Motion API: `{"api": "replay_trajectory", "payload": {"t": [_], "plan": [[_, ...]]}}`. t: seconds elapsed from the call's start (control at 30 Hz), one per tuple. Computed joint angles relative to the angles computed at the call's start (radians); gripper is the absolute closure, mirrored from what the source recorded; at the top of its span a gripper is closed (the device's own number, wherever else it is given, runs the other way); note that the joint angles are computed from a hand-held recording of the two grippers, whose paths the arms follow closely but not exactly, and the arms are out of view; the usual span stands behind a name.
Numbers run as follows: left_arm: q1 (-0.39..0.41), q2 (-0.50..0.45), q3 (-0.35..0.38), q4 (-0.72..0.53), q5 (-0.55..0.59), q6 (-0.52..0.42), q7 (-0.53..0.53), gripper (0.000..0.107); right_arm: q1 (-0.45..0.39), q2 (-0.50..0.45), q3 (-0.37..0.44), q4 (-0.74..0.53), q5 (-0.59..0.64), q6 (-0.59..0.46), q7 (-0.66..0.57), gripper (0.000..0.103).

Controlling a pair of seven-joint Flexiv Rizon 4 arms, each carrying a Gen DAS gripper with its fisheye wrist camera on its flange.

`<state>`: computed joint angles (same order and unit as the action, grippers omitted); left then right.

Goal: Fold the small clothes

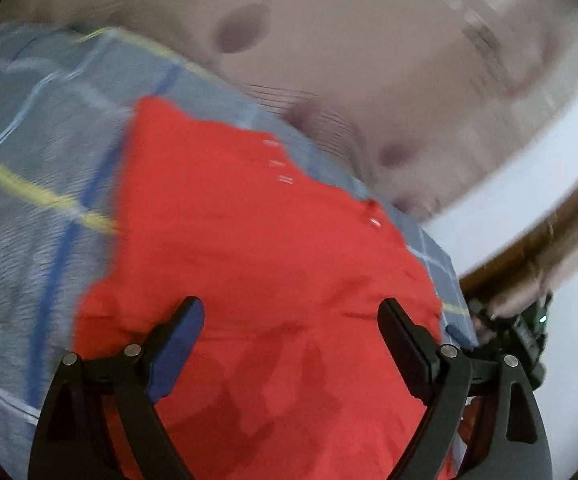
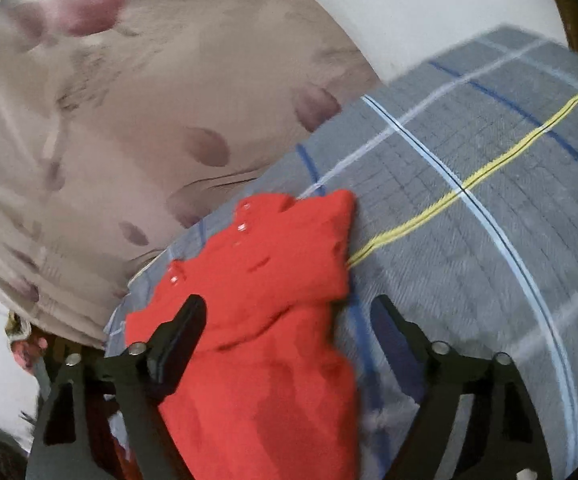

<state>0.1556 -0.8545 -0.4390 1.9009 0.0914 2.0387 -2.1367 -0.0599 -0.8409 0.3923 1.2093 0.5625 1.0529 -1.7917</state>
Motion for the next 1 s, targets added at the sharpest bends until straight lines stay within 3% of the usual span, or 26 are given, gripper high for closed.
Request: {"api": "replay_trajectory", "payload": {"t": [0.07, 0.17, 0.27, 0.4, 0.5, 0.53, 0.6, 0.63, 0.73, 0.8, 1.0], "plan": [[0.029, -0.013, -0.018, 0.013, 0.026, 0.03, -0.011, 0.018, 0.014, -0.052, -0.026, -0.087, -0.031, -0.101, 0.072, 0.044], [-0.044, 0.018, 0.067, 0.019, -0.001, 0.033, 0.021, 0.018, 0.022, -0.111, -0.033, -0.188, -0.045, -0.221, 0.115, 0.086], [-0.096, 0.012, 0.118, 0.023, -0.025, 0.09, 0.035, 0.018, 0.074, -0.087, -0.085, -0.162, -0.096, -0.151, 0.106, 0.094], [-0.072, -0.025, 0.105, 0.031, -0.025, 0.187, -0.035, 0.018, 0.115, -0.072, -0.096, -0.172, -0.161, -0.091, 0.098, 0.096], [-0.101, -0.024, 0.142, 0.036, -0.046, 0.223, -0.061, 0.018, 0.089, -0.089, -0.009, -0.252, -0.118, -0.129, 0.034, 0.097], [-0.115, -0.019, 0.155, 0.039, -0.055, 0.224, -0.062, 0.018, 0.061, -0.087, 0.052, -0.266, -0.06, -0.115, -0.039, 0.097], [-0.151, -0.009, 0.189, 0.046, -0.091, 0.238, -0.061, 0.018, 0.047, -0.069, 0.078, -0.246, 0.007, -0.044, -0.137, 0.098], [-0.167, -0.007, 0.203, 0.05, -0.108, 0.248, -0.062, 0.018, 0.065, -0.073, 0.044, -0.245, 0.003, -0.021, -0.124, 0.098], [-0.199, -0.006, 0.23, 0.058, -0.151, 0.277, -0.068, 0.018, 0.094, -0.15, -0.059, -0.297, -0.048, -0.095, 0.052, 0.097], [-0.203, -0.005, 0.234, 0.058, -0.158, 0.273, -0.069, 0.018, 0.079, -0.19, -0.055, -0.32, -0.061, -0.162, 0.075, 0.097], [-0.214, -0.002, 0.242, 0.052, -0.173, 0.258, -0.061, 0.018, 0.044, -0.206, -0.025, -0.333, -0.028, -0.213, 0.069, 0.093]]}}
